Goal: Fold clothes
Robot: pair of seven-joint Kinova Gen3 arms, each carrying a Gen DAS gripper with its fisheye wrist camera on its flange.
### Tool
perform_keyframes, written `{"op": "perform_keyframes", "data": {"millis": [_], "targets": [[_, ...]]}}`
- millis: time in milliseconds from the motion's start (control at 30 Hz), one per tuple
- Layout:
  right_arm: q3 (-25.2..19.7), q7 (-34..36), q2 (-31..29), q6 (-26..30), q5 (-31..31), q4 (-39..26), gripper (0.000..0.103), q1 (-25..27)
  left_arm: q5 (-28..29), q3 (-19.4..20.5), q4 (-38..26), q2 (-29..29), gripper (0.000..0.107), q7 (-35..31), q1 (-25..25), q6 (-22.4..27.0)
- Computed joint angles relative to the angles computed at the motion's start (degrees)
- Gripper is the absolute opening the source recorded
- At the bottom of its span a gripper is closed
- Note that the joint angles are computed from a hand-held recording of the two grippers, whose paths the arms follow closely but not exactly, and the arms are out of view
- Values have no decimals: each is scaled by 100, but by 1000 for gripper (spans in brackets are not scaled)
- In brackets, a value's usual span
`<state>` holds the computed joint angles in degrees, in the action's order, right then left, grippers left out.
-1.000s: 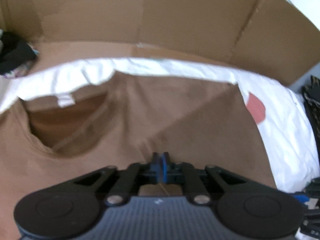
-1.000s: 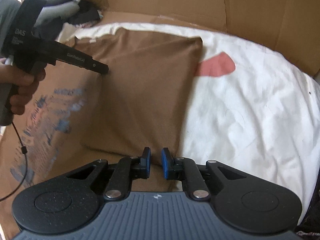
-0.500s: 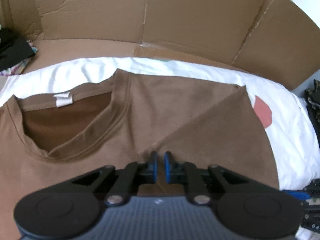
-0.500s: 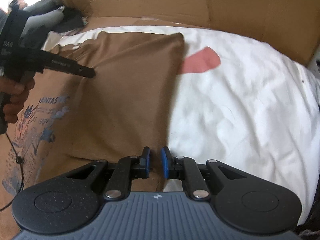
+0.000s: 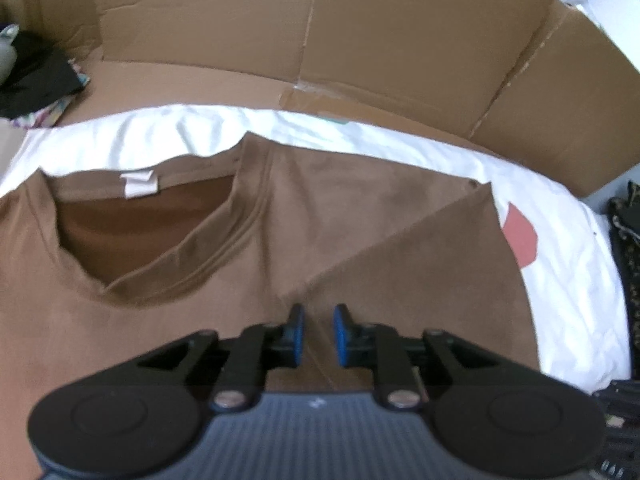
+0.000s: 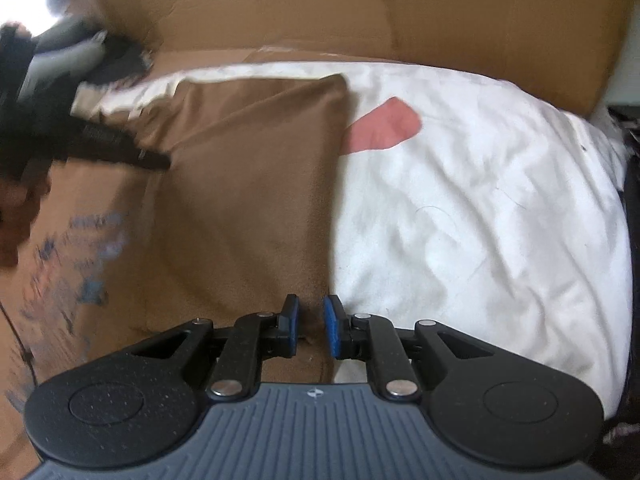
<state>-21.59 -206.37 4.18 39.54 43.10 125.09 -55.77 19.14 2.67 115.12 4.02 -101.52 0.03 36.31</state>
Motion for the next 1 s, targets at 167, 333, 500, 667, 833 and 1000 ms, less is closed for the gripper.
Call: {"op": "perform_keyframes", "data": {"millis": [167,333,500,667,833,1000], "targets": [[-94,840,-387,429,-843,-439,24,217,10,-164,-151,-404,37,-7,-146,710],[-282,1841,-610,1316,-1753,-1259,39,407,-94,-476,-511,-906,43,-122,-358,1626],[-502,2247,-601,2274,-2060,-2134,43,355,-677,-561,-1078,-1273,60,36,-612,2282],[-730,2208,-424,3439,-1879,-3192,49,76,-749,-903,-1845,-1427,63,-339,-720,3176],[-647,2498,-274,4604,-1792,-4393,53,-271,-498,-1472,-2744,-1559,65,-756,-917,4324],[156,2706,-19,5769,-1567,-5701,60,-1469,-321,-1827,-3588,-1722,70,-1142,-1344,5252]]}}
